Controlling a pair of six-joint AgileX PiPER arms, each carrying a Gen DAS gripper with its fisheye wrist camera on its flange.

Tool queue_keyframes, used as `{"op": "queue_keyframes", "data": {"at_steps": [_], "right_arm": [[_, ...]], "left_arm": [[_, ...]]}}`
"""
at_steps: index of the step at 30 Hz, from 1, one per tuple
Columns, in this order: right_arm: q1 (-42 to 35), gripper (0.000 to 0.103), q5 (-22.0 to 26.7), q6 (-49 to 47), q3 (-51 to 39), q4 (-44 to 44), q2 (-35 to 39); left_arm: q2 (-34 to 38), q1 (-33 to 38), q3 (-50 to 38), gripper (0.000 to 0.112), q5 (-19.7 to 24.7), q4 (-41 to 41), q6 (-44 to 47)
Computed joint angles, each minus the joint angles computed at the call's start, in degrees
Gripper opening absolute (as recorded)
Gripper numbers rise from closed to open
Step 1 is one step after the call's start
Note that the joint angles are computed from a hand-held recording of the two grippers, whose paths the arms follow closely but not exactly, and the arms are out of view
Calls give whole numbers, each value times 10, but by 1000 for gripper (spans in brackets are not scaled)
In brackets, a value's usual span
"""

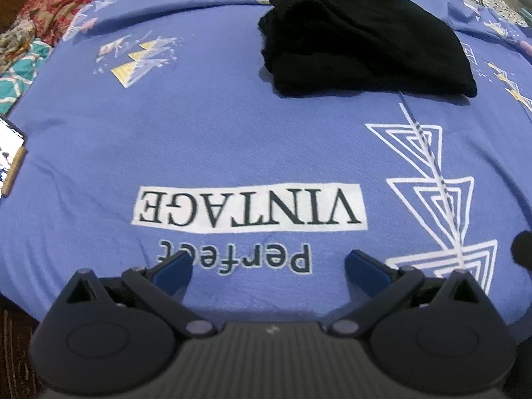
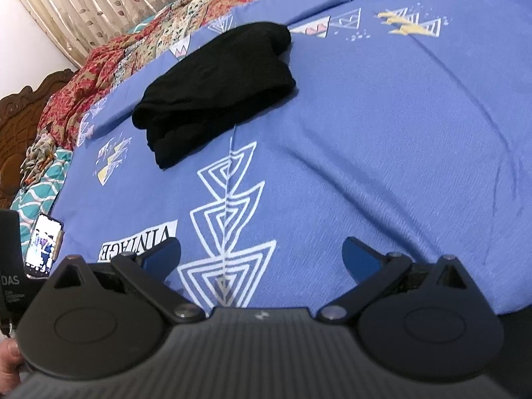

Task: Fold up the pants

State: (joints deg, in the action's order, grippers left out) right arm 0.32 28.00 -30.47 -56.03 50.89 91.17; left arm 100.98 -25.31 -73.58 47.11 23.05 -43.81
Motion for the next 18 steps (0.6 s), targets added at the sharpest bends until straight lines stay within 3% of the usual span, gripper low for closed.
{"op": "queue_keyframes", "data": {"at_steps": [6,18], "right_arm": [[8,103,-35,-16,12,13,-17],[12,103,-37,15,10,-10,-13]], "left_arm": [[-12,-8,10,103,7,41,-32],[5,10,2,103,13,1,-6]]}}
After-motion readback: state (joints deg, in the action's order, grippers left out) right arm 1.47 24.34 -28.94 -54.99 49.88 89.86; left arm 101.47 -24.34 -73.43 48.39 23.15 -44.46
